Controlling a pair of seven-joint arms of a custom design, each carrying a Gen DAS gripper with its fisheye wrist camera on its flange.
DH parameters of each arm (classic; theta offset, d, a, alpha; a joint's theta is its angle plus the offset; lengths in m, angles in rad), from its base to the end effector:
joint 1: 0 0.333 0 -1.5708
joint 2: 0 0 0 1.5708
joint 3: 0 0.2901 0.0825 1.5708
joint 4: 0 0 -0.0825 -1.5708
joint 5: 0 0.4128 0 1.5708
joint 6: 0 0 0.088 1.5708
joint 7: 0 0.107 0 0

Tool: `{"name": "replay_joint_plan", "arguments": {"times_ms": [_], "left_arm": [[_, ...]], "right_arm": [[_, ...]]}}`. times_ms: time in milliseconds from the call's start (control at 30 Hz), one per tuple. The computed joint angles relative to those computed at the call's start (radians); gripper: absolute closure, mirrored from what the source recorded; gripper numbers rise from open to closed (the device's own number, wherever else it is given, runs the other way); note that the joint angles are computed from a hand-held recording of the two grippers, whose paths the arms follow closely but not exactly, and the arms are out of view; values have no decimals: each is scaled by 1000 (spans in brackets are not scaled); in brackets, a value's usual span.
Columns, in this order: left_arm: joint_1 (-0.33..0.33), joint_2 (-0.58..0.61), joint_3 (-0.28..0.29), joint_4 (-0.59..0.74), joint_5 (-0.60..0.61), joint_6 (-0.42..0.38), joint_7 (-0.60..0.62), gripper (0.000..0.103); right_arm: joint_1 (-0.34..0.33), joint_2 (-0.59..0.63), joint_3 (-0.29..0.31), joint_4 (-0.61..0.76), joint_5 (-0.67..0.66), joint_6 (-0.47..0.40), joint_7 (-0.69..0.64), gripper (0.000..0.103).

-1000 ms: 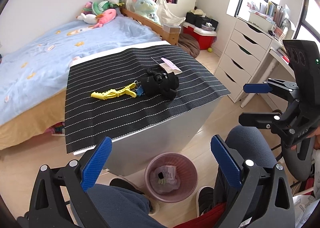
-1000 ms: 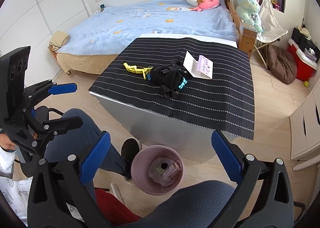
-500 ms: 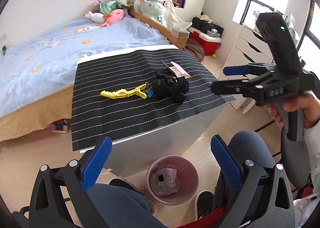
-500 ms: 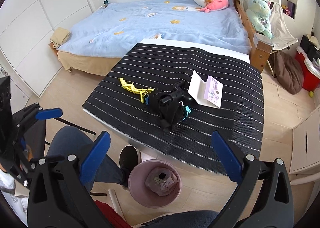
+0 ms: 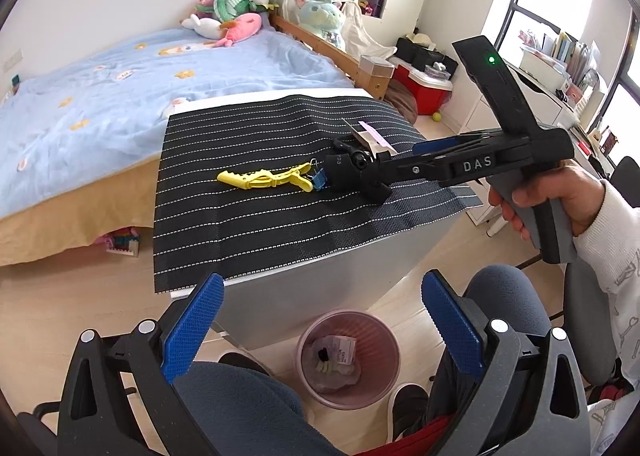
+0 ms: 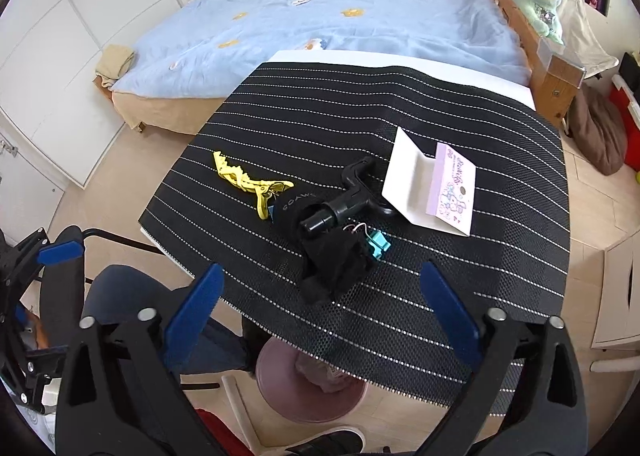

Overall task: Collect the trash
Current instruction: 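Move the right tool to the black hair clip and close on it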

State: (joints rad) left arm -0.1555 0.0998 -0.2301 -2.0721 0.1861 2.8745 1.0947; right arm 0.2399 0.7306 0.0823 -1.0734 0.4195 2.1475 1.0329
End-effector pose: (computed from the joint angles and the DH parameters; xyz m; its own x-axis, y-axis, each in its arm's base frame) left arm 0.5842 -0.2455 0.4243 -0.1232 -0.9765 0.1766 -0.7788 -0.0151 -0.6272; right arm 0.7558 0.2480 0.4134 0.6414 -0.7288 -0.2397 -0.7338 -0.4917 -0.4687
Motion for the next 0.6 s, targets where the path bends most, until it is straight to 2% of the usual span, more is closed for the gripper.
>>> {"name": "replay_joint_plan", "arguments": {"times_ms": [133,267,433,533,600], "left_arm": [[4,4,-3,1,-17,0,11,8],[7,6,-4,0,-24,0,16,8],[10,10,-6,3,-36,-2,23,8],[10,13,-8,6,-38,-5,29,8],[10,16,-9,9,-40,-6,31,8]], "right_arm": [[3,45,0,60,-9,-29,12,26],[5,69,-1,89,-17,-45,13,42],[9,69,-5,81,-26,-31,19,59],[9,64,-8,74,-32,-24,21,73],[4,64,-4,73,-28,-25,14,77]]}}
